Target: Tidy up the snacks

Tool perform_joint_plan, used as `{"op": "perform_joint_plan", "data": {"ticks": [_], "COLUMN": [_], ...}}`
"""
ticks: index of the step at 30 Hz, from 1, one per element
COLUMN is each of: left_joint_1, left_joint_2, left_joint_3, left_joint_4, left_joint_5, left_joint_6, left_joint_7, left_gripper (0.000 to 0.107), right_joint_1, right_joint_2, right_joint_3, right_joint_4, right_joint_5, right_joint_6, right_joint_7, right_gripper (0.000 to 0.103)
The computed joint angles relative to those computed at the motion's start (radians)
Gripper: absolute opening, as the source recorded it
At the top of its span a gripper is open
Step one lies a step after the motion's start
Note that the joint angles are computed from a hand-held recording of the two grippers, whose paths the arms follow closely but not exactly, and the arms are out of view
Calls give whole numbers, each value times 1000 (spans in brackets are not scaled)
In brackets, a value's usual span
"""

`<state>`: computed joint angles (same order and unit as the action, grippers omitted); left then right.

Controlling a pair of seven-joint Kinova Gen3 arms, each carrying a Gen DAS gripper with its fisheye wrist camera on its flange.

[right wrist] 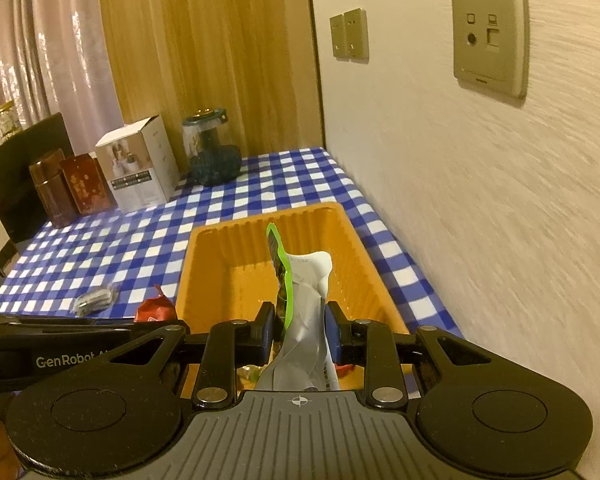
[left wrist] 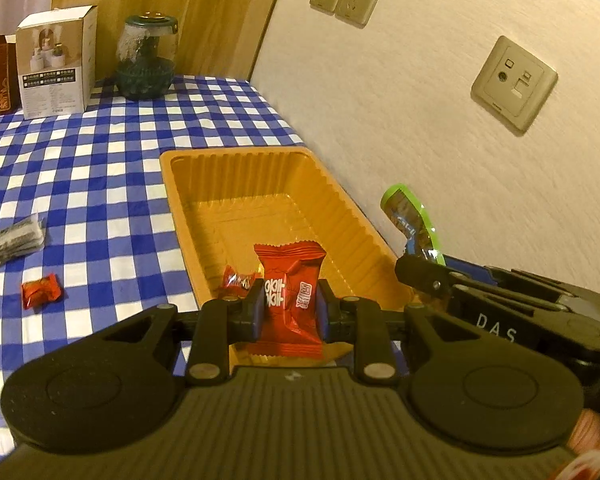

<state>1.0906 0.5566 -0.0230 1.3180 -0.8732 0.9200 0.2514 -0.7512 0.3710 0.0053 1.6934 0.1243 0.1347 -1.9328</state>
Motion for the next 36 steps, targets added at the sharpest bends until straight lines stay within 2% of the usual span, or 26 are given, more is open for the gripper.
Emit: {"op": "perform_joint_plan", "data": {"ticks": [11, 17, 29, 32, 36], "left_joint_1": [-53, -80, -108, -100, -93], "left_joint_2": [11, 22, 42, 49, 43], "left_joint_3": [-12, -24, -56, -70, -78], "left_joint_4": [-6, -12, -1, -3, 12], "left_joint_5": [24, 46, 82, 84, 72], "left_joint_6": [-47, -69, -134, -130, -125], "left_joint_7": [-43, -71, -81, -70, -53], "left_gripper": [23, 23, 24, 45, 46], "right_joint_1": [155, 191, 206, 206, 202], "right_joint_2": [92, 147, 214, 217, 218], "right_joint_3": [-157, -187, -192, -191, -187], "right_joint_4": [-143, -216, -304, -305, -304], "right_joint_5": [-52, -94, -153, -163, -167], "right_joint_6": [78, 114, 150, 152, 157], "right_joint_7": [144, 208, 262, 263, 264], "right_gripper": [27, 27, 27, 27, 27]}}
